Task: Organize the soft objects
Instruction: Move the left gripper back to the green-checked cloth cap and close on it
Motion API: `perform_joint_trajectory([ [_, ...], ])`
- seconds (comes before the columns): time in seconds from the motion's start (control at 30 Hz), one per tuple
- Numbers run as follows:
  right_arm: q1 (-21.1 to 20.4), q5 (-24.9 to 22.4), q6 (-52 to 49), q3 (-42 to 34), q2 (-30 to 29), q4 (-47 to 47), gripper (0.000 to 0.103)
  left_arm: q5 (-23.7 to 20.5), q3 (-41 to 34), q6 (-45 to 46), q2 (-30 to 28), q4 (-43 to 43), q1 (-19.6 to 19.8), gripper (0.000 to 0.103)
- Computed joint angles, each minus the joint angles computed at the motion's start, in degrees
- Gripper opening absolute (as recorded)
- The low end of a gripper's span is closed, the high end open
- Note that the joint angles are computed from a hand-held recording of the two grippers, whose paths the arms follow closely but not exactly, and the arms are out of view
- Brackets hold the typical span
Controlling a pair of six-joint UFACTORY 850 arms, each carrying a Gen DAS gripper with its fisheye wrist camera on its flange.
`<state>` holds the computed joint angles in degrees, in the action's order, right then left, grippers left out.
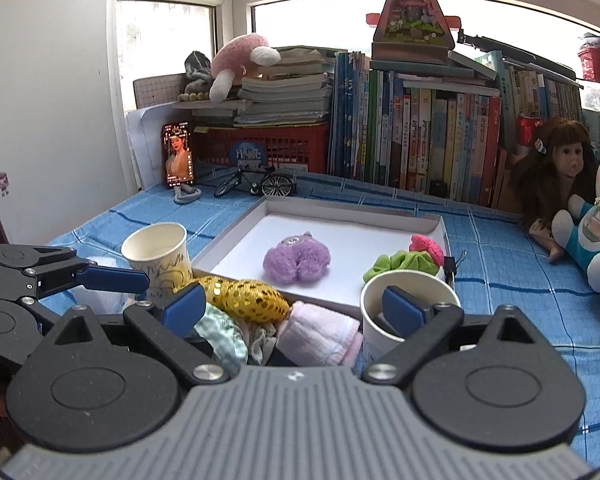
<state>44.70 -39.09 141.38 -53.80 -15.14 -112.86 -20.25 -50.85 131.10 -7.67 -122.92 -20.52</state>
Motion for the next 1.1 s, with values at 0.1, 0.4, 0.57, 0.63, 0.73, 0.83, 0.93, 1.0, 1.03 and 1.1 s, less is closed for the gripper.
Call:
perform_joint_trajectory([
  [0.1, 0.27, -0.01, -0.05, 0.44, -0.13, 0.38, 0.099, 0.11, 0.92, 2.42, 0.18, -2.25, 0.1, 0.091],
  [0.4, 0.19, 1.7, 2.56, 2.51, 0.29, 0.09, 0.097, 1.8, 1.57, 0.79, -0.66, -0.47, 0.57, 0.078],
  [0.57, 0.71, 1.68, 0.18, 2.81, -0.42, 1.26, 0.095, 1.91, 0.15, -7.94, -2.02, 4.0, 1.52, 0.073],
  [0.63, 0.98, 1.89, -1.0, 2.61, -1.01, 1.89, 0.094, 1.12, -0.81, -14.97, -2.82, 8.82, 2.15, 0.073],
  [0.73, 1.12, 2.99, -1.32, 2.39, -1.97, 1.92, 0.091, -0.62, -1.66, -21.21, -3.66, 12.13, 2.75, 0.073],
  [0.83, 1.22, 4.34, -0.57, 2.06, -3.11, 1.19, 0.085, -1.08, -2.11, -21.72, -4.26, 11.58, 2.56, 0.076],
  [0.93, 1.37, 5.03, -0.08, 1.53, -4.44, 0.49, 0.08, -0.38, -2.54, -21.04, -4.78, 9.95, 1.84, 0.078],
  [1.0, 1.34, 5.35, -0.21, 1.02, -5.24, 0.54, 0.078, -0.2, -2.84, -21.68, -5.16, 9.55, 1.46, 0.079],
  [1.03, 1.36, 5.35, -0.05, 0.77, -5.61, 0.54, 0.077, -0.23, -3.08, -21.77, -5.47, 9.02, 1.36, 0.079],
  [1.1, 1.45, 5.04, 0.4, 0.36, -6.34, 0.52, 0.075, 0.09, -3.46, -21.39, -5.95, 7.22, 1.01, 0.08],
])
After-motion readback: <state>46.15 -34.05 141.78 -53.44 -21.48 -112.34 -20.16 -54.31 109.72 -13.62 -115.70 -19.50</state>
